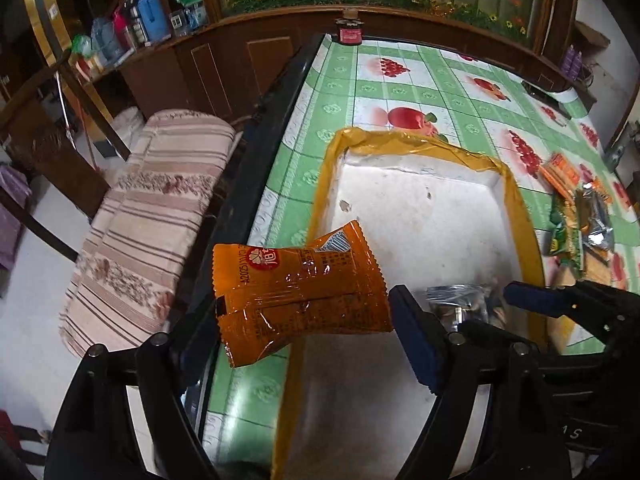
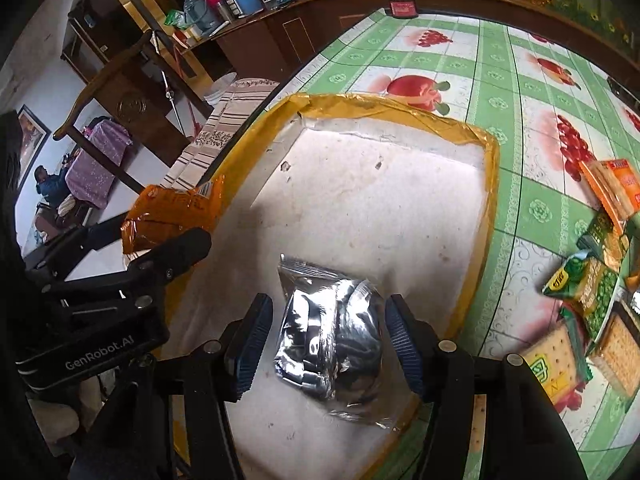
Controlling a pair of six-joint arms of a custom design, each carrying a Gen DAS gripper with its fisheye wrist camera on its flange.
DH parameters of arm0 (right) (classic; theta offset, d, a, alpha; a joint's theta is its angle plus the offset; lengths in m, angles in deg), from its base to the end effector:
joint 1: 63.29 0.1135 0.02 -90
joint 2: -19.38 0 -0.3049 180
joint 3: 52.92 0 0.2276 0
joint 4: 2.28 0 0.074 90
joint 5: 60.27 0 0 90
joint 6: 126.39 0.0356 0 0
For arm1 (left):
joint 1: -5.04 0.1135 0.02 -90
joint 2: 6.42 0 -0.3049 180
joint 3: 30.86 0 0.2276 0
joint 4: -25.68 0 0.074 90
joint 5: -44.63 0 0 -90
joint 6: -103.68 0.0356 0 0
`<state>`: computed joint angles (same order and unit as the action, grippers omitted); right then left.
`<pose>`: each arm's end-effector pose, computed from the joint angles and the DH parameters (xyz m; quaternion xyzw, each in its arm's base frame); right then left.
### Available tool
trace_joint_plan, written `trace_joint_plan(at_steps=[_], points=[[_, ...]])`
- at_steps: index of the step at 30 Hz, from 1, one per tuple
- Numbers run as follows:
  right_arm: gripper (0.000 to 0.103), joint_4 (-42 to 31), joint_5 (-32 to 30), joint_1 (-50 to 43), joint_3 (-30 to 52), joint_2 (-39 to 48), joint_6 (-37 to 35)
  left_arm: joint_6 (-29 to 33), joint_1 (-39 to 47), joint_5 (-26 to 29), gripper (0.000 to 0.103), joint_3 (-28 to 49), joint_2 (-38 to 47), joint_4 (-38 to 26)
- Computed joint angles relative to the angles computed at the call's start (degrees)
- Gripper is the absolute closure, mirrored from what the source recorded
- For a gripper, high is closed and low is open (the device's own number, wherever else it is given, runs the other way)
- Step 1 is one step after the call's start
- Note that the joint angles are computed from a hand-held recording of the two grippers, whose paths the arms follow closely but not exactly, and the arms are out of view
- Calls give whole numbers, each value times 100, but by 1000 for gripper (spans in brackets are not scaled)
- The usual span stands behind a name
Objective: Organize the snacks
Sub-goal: 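Lower the silver foil bag into the tray and open the right gripper, then drop the orange bag into the tray with the left gripper while the right gripper returns to the pile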
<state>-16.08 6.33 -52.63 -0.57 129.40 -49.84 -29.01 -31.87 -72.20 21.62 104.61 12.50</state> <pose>0.2726 0.0657 0.1065 -0.2338 0.9383 0.1962 0.1625 0.2346 -0.1561 0.1035 -0.0852 0.9573 0.0771 0.2653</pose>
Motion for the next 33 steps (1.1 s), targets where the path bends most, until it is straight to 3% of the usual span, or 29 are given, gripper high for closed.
trace_joint_plan(at_steps=[6, 13, 22, 28, 33], points=[[41, 3, 29, -74, 1, -105, 26, 207, 0, -122, 20, 223, 13, -241], [40, -117, -153, -528, -91, -285, -51, 123, -238, -576, 19, 909, 172, -1228], [40, -558, -710, -1337, -114, -672, -330, 74, -377, -653, 19, 1137, 27, -1534], [37, -1395, -1220, -2953, 286, -671, -1220, -342, -434, -402, 19, 817, -597, -1354], [35, -1766, -762, -4327, 1270, 302, -1915, -947, -693, 220, 19, 313, -1268, -813]])
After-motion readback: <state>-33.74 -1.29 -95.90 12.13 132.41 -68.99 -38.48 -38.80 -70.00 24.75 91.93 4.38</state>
